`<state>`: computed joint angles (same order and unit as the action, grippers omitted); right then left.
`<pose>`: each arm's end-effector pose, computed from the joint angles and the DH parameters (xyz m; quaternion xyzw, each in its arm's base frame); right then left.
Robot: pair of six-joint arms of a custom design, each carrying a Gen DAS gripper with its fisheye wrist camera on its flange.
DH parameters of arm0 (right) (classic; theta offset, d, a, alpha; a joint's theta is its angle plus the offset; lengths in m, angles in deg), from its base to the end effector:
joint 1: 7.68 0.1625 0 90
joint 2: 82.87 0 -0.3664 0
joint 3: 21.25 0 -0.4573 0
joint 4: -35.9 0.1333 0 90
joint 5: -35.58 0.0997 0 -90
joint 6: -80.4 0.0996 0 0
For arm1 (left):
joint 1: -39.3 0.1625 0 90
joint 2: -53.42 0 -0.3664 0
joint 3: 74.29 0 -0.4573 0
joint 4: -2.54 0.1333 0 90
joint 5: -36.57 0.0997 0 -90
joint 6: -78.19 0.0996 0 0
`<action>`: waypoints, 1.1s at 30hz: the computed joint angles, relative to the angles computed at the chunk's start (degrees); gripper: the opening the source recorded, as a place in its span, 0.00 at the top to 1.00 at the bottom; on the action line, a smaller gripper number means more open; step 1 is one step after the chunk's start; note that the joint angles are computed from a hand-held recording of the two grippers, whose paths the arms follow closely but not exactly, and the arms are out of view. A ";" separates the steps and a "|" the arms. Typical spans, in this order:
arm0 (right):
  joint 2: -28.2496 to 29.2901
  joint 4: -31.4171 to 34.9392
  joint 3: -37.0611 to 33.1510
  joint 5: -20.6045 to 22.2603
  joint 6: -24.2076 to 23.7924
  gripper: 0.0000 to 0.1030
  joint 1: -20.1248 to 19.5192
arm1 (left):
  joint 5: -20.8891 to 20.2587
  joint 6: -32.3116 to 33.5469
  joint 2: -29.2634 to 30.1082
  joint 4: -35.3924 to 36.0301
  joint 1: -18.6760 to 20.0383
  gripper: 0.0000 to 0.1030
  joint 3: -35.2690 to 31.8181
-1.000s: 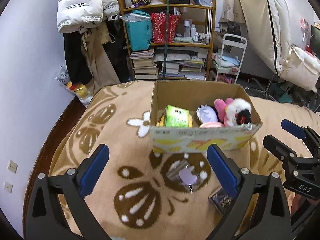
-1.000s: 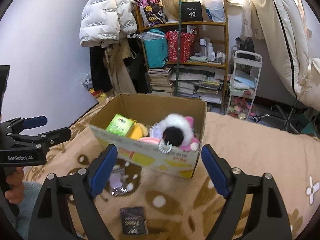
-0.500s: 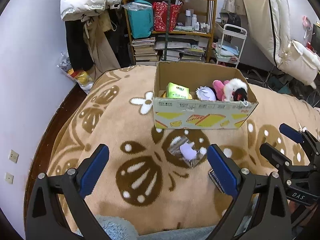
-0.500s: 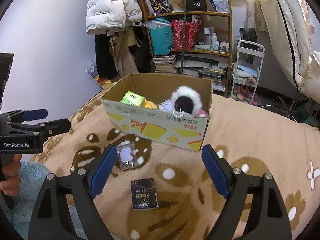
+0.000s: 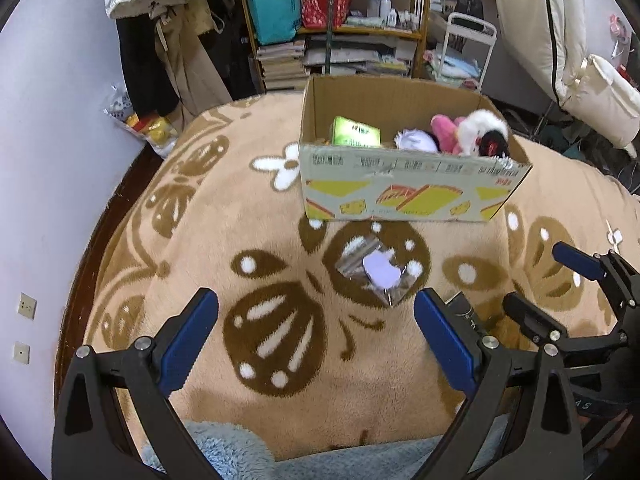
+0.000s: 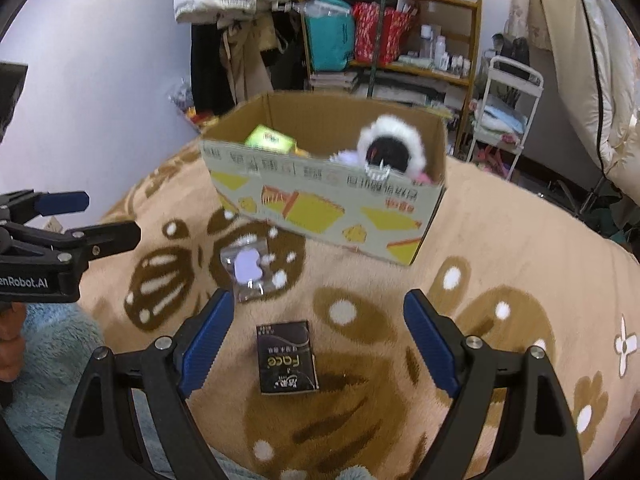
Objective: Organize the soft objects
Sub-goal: 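Move both grippers down toward the clear bag and black tissue pack on the rug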
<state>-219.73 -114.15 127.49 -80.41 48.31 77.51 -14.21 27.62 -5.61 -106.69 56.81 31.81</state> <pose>0.0631 -0.3198 0.3335 0.1206 -0.8861 0.3122 0.3206 -0.4675 -0.3533 0.0270 0.2531 0.8823 -0.1783 0.3545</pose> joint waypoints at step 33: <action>14.47 13.89 -6.48 0.70 5.11 0.23 -7.56 | -10.93 4.87 9.70 -3.29 8.66 0.06 -4.74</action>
<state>-205.26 -100.26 121.02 -79.71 53.43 69.96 -25.14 32.50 4.09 -109.98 65.47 27.07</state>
